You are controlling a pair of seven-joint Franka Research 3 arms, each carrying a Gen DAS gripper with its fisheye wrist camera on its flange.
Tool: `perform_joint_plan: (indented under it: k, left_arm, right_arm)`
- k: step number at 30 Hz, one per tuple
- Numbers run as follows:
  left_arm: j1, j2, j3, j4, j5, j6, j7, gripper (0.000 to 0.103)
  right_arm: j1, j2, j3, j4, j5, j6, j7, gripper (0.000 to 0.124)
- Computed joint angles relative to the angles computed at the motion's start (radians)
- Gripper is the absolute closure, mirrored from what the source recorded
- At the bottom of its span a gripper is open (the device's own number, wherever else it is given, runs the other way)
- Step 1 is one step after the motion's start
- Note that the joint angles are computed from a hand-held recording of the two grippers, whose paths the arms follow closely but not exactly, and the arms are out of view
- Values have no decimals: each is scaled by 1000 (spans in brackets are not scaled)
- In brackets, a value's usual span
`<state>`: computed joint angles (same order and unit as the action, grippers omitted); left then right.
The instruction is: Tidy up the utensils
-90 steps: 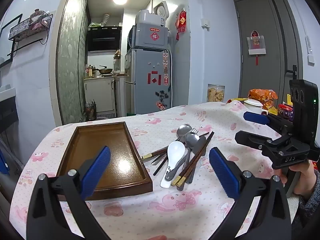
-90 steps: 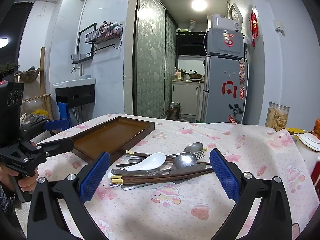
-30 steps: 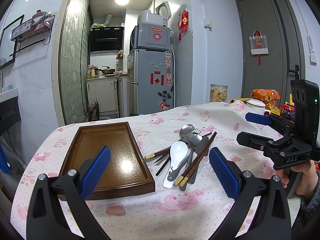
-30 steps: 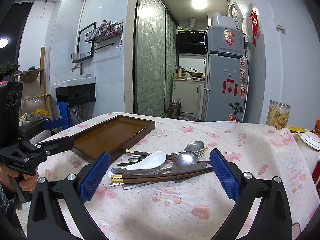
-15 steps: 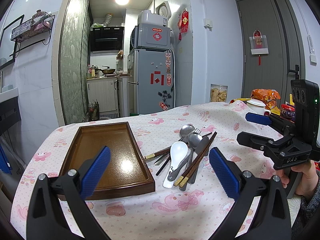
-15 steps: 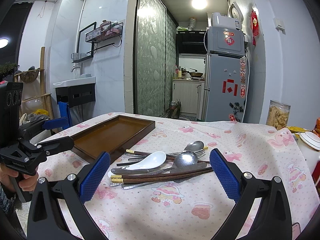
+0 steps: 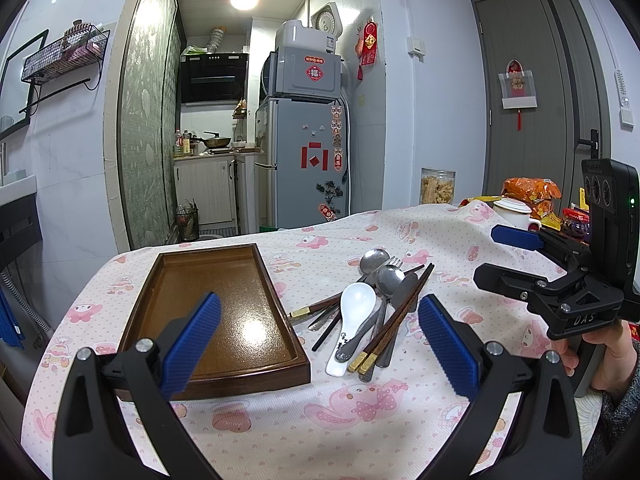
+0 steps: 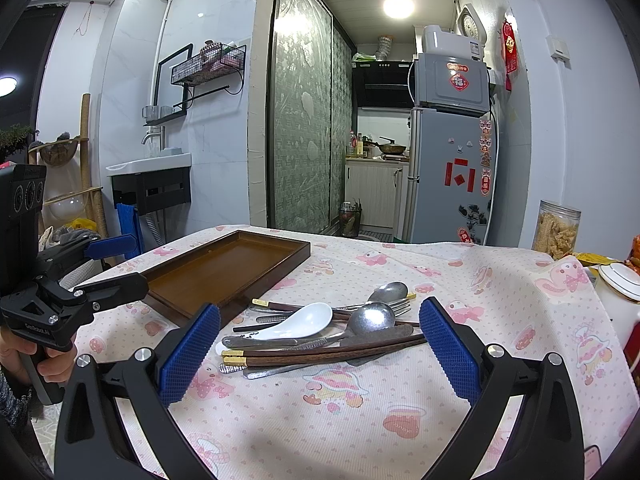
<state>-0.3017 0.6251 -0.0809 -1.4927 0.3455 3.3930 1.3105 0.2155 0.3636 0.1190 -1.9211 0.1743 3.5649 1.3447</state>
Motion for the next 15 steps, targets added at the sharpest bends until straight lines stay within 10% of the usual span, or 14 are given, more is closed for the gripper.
perform_joint_plan:
  k: [15]
  left_arm:
    - [-78,-2,101,2,-65,-15,-9,3]
  right_arm:
    - [63,5,-46,2,85,26,-53,24]
